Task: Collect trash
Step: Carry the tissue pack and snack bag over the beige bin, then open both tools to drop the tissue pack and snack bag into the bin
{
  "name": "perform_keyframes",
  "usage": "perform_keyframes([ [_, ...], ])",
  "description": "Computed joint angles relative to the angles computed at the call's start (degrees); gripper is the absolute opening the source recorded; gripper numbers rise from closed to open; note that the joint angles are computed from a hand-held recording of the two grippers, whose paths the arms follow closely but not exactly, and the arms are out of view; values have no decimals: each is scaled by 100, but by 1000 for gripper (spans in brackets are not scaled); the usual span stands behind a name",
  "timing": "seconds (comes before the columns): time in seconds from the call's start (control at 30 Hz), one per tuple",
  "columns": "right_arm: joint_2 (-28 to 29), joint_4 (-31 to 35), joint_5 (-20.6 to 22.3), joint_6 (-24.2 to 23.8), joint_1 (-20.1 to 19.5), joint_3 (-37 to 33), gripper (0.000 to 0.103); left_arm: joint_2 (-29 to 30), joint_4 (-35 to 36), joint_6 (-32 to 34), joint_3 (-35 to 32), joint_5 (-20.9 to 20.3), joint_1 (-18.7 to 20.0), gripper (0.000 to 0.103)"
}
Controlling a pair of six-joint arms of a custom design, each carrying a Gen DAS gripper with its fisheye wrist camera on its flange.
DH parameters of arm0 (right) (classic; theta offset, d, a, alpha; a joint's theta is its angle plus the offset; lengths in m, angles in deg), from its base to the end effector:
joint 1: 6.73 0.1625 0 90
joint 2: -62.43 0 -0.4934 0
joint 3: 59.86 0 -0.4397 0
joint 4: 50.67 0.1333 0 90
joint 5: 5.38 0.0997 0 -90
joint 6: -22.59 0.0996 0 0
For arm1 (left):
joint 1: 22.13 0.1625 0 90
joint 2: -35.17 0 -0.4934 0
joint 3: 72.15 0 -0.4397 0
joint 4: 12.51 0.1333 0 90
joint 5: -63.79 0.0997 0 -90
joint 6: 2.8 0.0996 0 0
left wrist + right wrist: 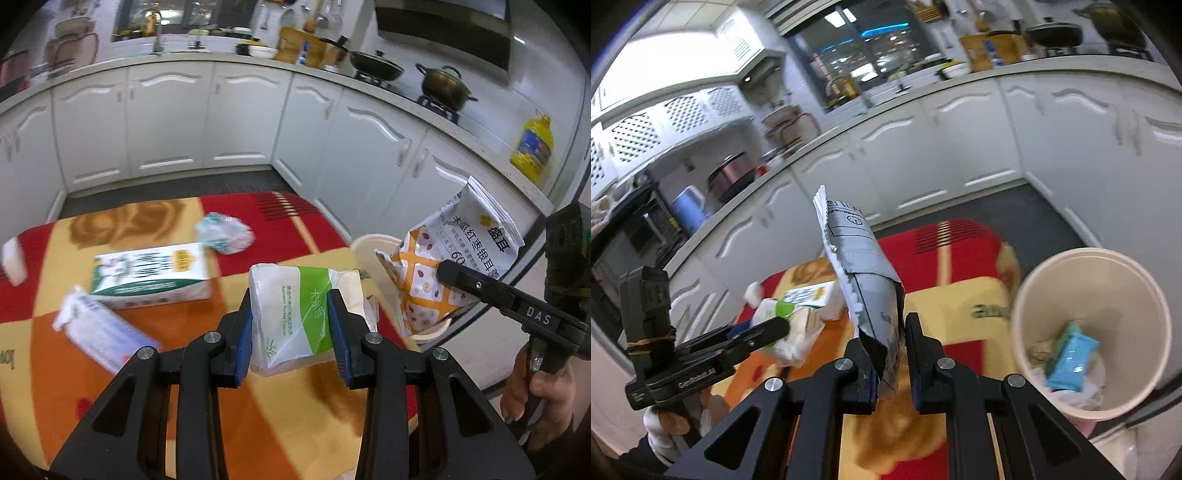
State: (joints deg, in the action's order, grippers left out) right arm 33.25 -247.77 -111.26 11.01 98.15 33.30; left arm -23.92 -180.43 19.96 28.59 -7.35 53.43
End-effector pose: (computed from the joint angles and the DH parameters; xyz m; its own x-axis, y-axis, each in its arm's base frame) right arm 0.2982 -0.7091 0.0061 -0.9201 -0.2065 0.3329 -0.3799 0.6778 -0.6295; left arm -0.0188 -0.7367 0.2766 -0.8113 0.3489 -0.4692 0.5584 0.7003 -0.4447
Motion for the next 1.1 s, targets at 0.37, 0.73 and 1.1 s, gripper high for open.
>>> perform_keyframes([
  [0.37,-315,-549,-805,126,-303,399,12,706,344,43,-359,-72,-346,35],
  [0.73,-297,-325,-1160,311,-681,267,12,1500,636,51,-969,162,-492,35],
  [1.1,-98,-219,-1748,108,-766,-95,47,1896,869,-105,-1392,198,-425,49],
])
